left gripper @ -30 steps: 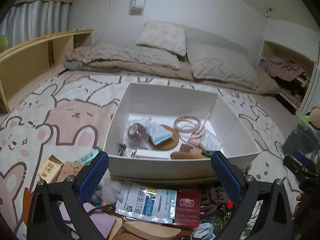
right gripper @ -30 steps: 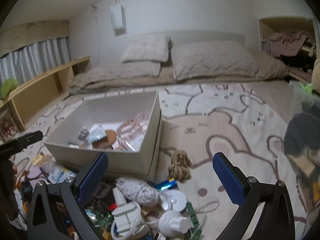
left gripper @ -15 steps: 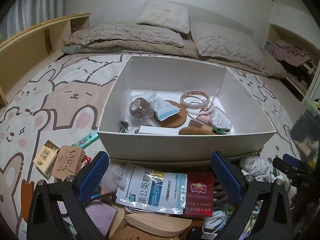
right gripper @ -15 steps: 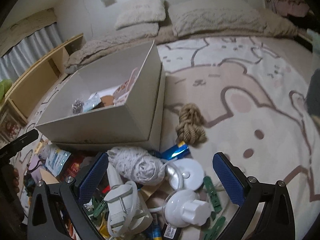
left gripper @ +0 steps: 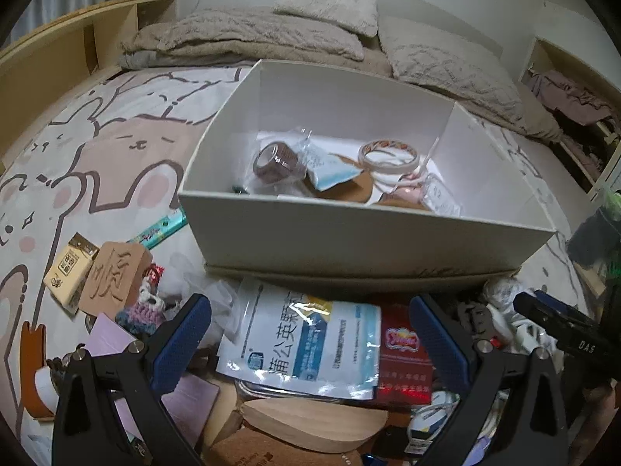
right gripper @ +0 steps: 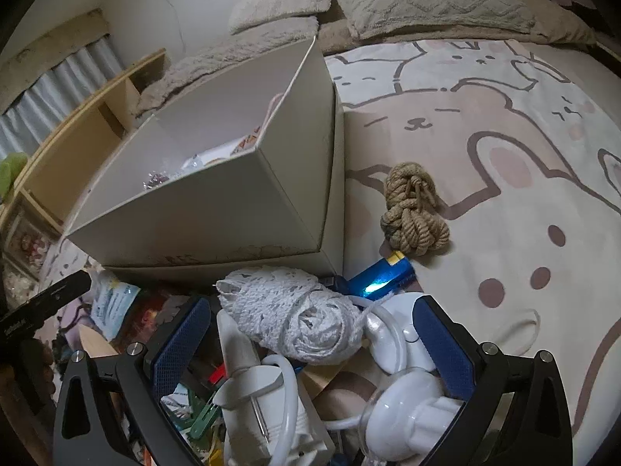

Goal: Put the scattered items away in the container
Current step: 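Lower both grippers over the pile in front of the box, then grasp the blue medicine packet with the left gripper while the right gripper grasps the white yarn ball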

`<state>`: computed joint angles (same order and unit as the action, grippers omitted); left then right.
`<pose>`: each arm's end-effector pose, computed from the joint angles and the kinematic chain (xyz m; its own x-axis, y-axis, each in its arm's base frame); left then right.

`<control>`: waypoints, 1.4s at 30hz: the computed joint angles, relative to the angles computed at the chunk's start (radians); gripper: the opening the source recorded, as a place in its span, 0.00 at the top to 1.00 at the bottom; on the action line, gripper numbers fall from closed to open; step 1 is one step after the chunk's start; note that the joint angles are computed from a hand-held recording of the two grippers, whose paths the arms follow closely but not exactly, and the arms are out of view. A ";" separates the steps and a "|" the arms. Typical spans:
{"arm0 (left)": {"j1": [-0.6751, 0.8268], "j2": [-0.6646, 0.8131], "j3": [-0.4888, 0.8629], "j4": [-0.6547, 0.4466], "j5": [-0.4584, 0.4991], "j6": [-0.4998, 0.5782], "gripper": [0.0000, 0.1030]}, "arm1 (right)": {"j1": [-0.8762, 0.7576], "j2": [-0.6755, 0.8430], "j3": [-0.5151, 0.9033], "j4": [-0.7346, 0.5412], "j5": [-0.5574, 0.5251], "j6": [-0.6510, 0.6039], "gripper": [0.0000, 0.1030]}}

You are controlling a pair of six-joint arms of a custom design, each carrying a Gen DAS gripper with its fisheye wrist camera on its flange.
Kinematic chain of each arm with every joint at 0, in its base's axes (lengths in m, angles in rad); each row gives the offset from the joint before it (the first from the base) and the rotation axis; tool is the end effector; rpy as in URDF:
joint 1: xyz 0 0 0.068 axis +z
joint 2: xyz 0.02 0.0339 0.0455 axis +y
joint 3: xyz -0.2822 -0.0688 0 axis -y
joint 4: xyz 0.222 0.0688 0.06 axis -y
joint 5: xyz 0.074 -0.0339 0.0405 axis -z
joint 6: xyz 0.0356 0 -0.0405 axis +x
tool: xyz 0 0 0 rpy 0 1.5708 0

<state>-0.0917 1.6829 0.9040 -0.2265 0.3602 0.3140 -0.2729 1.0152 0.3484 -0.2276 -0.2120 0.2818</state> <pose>0.3068 -0.0408 0.1901 -0.7152 0.3560 -0.6015 0.5201 0.8460 -0.1176 0.1473 -0.0334 0.1783 -0.6834 0.4736 -0.5557 0.3401 0.8800 0.3317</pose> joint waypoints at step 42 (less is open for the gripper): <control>-0.047 0.102 0.020 -0.059 -0.036 0.191 0.00 | -0.137 -0.110 -0.016 -0.010 -0.208 -0.019 0.39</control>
